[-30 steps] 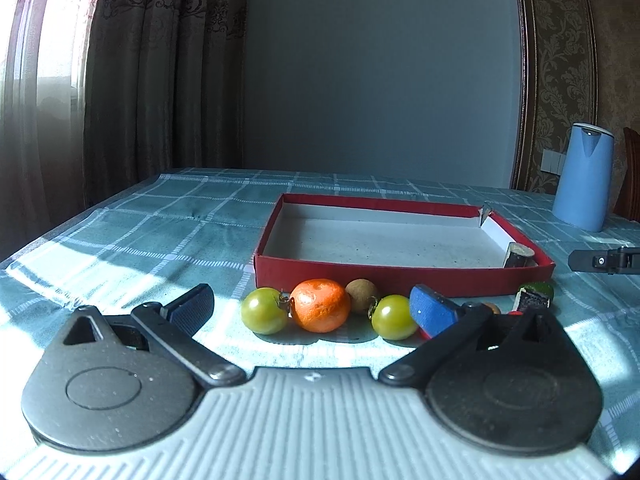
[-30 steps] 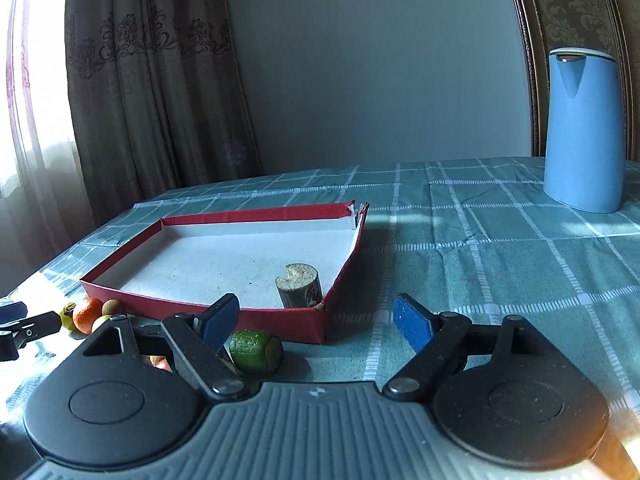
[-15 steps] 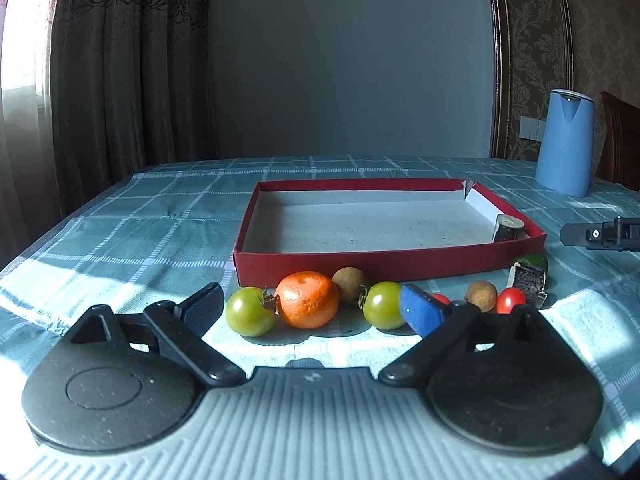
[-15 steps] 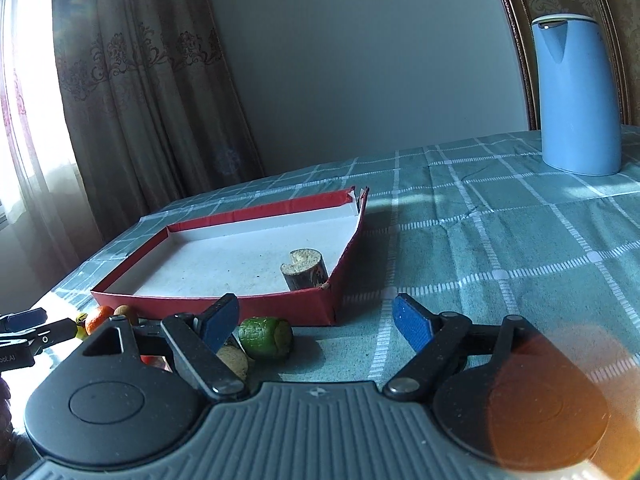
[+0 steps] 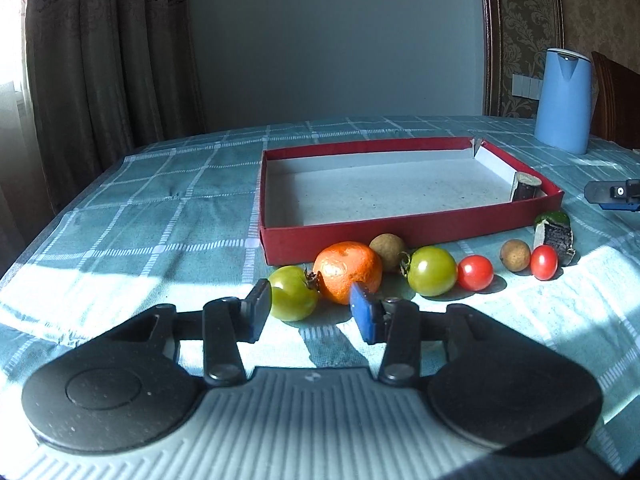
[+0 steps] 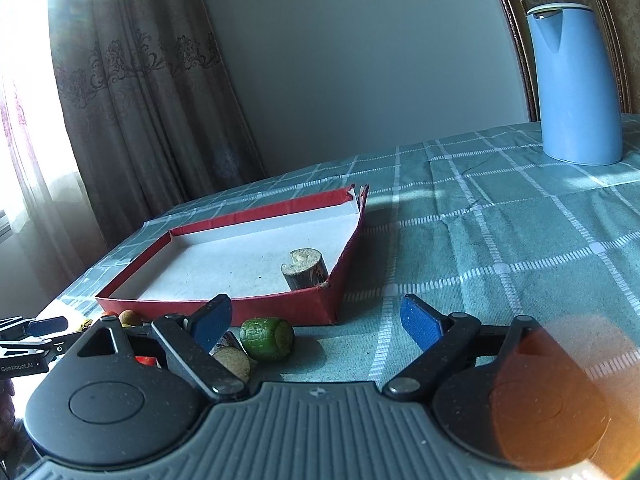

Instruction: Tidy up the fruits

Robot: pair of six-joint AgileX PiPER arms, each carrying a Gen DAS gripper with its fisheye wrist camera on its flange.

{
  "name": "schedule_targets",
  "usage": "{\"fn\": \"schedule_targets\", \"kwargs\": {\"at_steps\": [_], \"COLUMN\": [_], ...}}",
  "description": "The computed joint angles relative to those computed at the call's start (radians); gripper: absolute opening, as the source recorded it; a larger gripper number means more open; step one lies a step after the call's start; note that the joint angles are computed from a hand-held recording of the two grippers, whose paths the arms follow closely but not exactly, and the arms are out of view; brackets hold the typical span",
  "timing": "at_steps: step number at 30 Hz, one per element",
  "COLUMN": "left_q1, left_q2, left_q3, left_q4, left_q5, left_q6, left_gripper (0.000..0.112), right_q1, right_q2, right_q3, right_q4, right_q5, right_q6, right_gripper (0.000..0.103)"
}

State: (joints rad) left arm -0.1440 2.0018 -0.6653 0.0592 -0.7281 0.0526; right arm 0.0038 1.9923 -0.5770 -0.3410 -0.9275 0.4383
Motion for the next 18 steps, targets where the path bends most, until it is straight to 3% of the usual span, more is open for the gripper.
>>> {"fn": "schedule_targets", "kwargs": {"at_steps": [2,11,18], "left_q1": [0.028,0.067,0.158], "left_q2": [-0.001,0.007,0.018], "left_q3": [-0.026,-0.058,-0.102], "left_q4": [0.066,0.152,0.407], "left_q5": [0.057,0.084,0.113], "left_q6": [-0.064,-0.11,-0.26], "left_gripper": [0.037,0.041,0.044], "right_q1": [0.0,0.0,0.001], "right_q2": [0.0,0.0,-0.001], "right_q3": [-0.001,-0.003,-0.006], "right_q4": [0.002,0.001,0.003], "right_q5": [0.002,0.006,0.013], "right_q6": [0.0,0.0,0.007], "right_gripper": [0.099,0.099,0.099]}}
